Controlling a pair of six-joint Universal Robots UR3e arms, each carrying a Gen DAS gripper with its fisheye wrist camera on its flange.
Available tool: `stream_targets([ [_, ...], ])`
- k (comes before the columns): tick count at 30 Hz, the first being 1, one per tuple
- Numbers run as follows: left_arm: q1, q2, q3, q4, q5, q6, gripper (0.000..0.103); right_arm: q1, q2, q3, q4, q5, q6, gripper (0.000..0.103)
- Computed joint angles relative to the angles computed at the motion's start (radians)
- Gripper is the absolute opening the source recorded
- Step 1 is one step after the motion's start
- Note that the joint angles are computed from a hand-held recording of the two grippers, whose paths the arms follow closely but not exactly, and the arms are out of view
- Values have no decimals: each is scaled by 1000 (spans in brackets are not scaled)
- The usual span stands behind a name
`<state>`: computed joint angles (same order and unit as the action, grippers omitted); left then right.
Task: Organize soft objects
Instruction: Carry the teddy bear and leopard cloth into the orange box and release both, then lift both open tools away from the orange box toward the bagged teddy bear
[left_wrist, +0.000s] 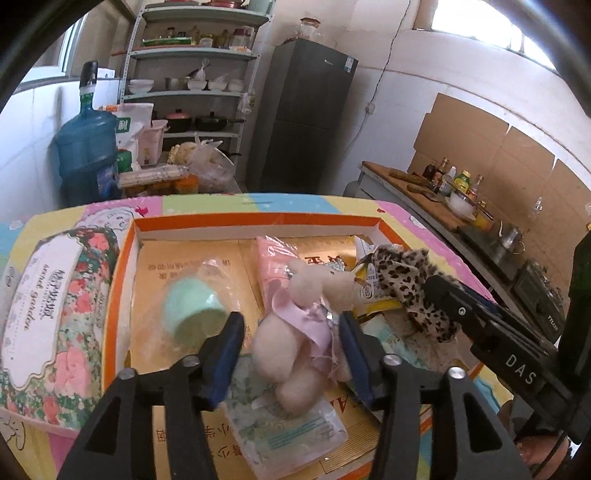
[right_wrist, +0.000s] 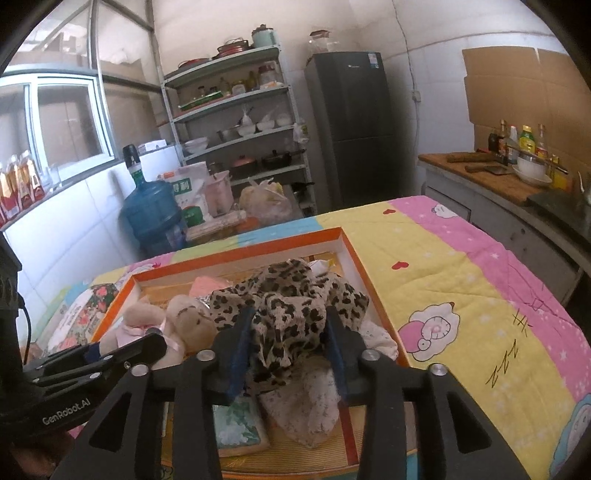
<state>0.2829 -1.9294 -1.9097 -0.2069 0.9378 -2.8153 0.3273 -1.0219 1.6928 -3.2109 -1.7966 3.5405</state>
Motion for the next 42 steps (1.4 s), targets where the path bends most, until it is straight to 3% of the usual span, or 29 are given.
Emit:
stream_targets([
  [3,15,20,-23,12,-22,-1,58,7,1,1,-8,-11,1,52],
  [15,67,126,-121,25,-53,23,59,46,-29,13,-3,-69,18,55],
  [30,238,365,-285,-52,-190,136,59,177,-68,-29,55,-209,46,55],
  [36,362,500,-363,-143,-260,222,59,251,-51,-90,97,-271,60,55],
  [42,495,637,-400,-313,-331,332,59,327,-10,-187,152,-321,67,55],
])
